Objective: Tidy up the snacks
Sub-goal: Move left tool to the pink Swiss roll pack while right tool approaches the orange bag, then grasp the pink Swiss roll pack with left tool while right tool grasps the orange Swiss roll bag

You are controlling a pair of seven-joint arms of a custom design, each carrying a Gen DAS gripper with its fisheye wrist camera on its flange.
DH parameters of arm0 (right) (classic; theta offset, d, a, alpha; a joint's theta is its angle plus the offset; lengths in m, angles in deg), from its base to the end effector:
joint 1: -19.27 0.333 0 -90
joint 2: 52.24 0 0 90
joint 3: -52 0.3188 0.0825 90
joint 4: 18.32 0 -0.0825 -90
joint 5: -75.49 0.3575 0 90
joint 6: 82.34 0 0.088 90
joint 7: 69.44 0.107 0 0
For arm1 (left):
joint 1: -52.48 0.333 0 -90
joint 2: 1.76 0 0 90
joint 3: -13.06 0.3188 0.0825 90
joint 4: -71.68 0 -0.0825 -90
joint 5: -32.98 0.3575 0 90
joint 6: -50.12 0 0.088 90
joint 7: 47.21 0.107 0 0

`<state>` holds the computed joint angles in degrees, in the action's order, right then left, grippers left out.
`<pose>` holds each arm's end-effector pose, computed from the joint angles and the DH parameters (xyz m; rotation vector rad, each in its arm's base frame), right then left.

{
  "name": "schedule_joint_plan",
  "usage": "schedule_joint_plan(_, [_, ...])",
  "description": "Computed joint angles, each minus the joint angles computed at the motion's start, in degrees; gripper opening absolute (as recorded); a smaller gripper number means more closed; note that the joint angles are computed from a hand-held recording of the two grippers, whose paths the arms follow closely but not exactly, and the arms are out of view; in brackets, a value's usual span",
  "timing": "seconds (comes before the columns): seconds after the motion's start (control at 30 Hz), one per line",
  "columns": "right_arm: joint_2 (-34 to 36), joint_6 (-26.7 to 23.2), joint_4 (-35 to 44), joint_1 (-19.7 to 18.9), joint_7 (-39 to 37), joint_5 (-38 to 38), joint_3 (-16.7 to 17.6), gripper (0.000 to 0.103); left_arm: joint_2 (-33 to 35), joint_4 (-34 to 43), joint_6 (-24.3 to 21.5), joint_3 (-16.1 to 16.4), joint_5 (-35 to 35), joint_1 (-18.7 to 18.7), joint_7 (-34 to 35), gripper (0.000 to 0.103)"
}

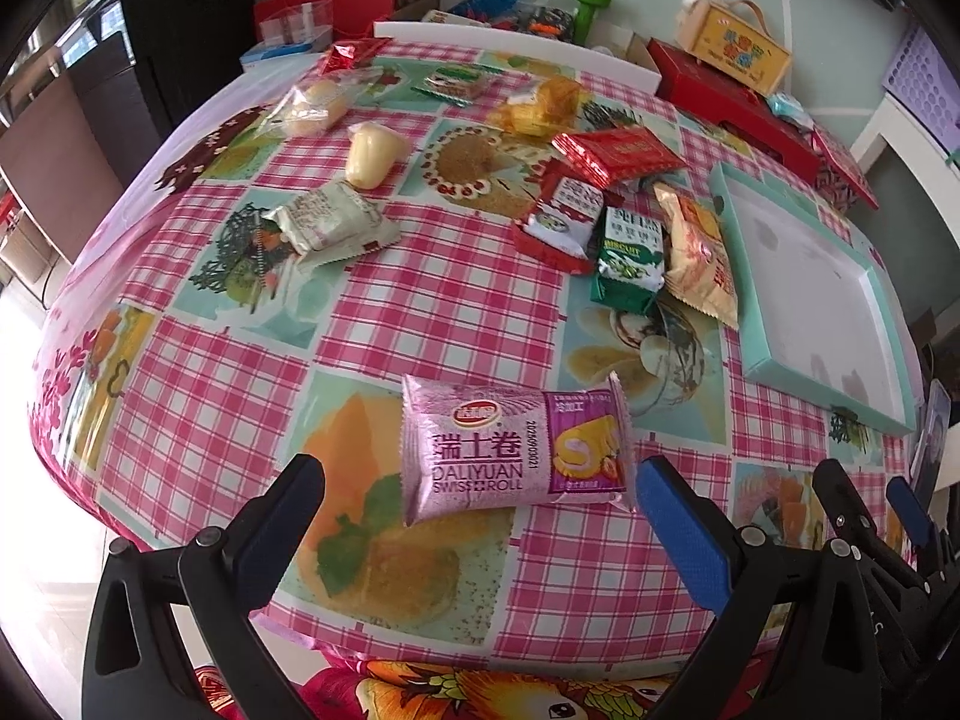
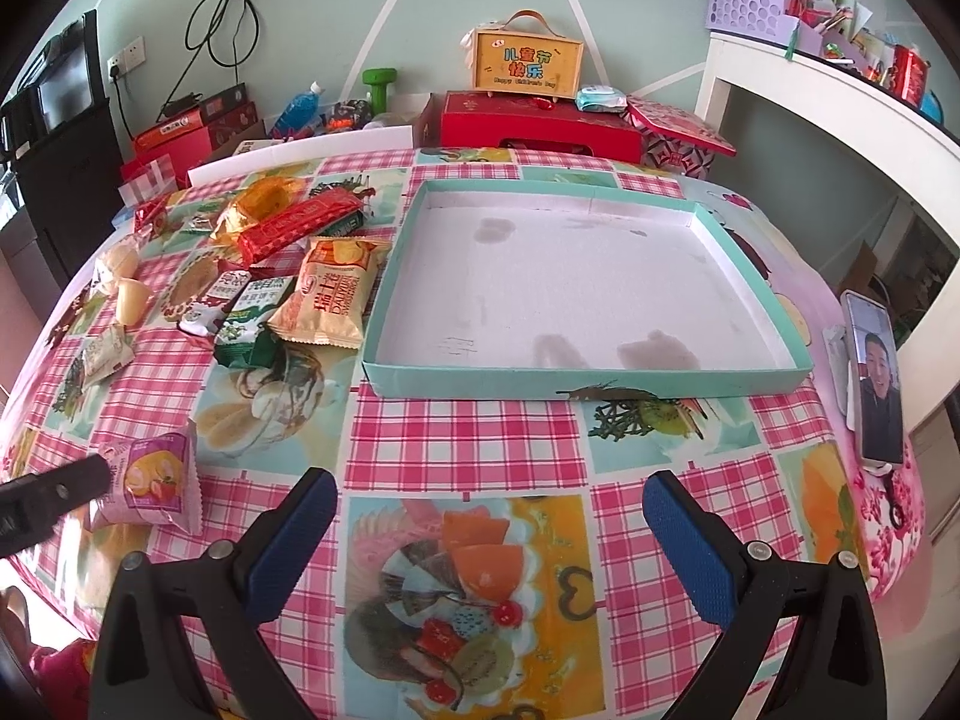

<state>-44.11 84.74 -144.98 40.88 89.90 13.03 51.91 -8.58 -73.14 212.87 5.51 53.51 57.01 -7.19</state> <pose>0.4885 0.2516 0.3766 -1.9666 1.6513 -0.6848 0.4653 -0.0433 0.3855 -2.3934 1.4241 -0.4807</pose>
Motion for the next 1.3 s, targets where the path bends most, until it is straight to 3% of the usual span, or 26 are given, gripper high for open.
schedule_joint_plan(0.2, [1.6,0.5,1.4,0.6,-4.4,3.5,0.3,0.103,5.0,4.4,-3.3,1.9,-15.0,-3.1,13.1,0.103])
schedule_joint_plan(0.4, [3.0,1.6,1.9,0.9,-9.1,10.1,-0.3,0.103,10.3,8.9,-5.7,1.8,-24.5,-3.3,18.7,0.103])
schedule_joint_plan(0.47, [3.4,2.1,2.1,1.0,-11.0,12.6,-0.5,0.103,11.5,10.4,-7.6,1.9,-24.0,-3.4,17.7,0.101])
schedule_joint_plan(0.53, [3.8,2.4,2.4,1.4,-12.5,14.3,-0.9,0.103,12.2,10.7,-6.5,1.8,-24.6,-3.5,17.6,0.094])
schedule_joint_plan(0.7, [5.0,2.7,4.2,2.8,-15.0,16.7,-2.1,0.103,13.2,11.0,-3.7,2.0,-24.5,-3.8,16.0,0.088])
schedule_joint_plan(0.73, [5.3,2.8,4.6,2.9,-15.7,17.4,-2.2,0.103,12.0,11.0,-6.1,2.1,-25.3,-3.2,17.0,0.087])
schedule_joint_plan(0.83, [6.4,2.9,6.3,2.6,-19.5,21.4,-1.6,0.103,10.7,9.9,-4.5,2.4,-25.9,-2.7,17.1,0.087])
schedule_joint_plan(0.9, [7.2,3.1,7.5,2.5,-22.4,24.5,-1.2,0.103,10.5,10.1,-3.9,2.9,-24.0,-2.6,15.2,0.075])
schedule_joint_plan(1.03, [9.8,1.3,12.4,1.3,-31.8,33.4,1.4,0.103,11.1,12.7,-4.6,4.0,-17.9,-2.1,11.2,0.074])
schedule_joint_plan(1.13, [12.6,-1.7,17.5,-1.3,-41.1,42.5,5.6,0.103,13.1,15.0,-5.2,3.7,-20.1,-1.2,13.3,0.074])
schedule_joint_plan(1.2, [14.0,-3.9,20.5,-0.6,-43.9,44.9,5.4,0.103,13.3,14.6,-5.7,3.4,-21.6,-0.8,15.1,0.075])
schedule_joint_plan(1.3, [17.5,-8.8,26.9,-2.2,-51.9,52.2,8.5,0.103,13.5,13.9,-4.9,3.0,-24.2,-0.4,17.6,0.077])
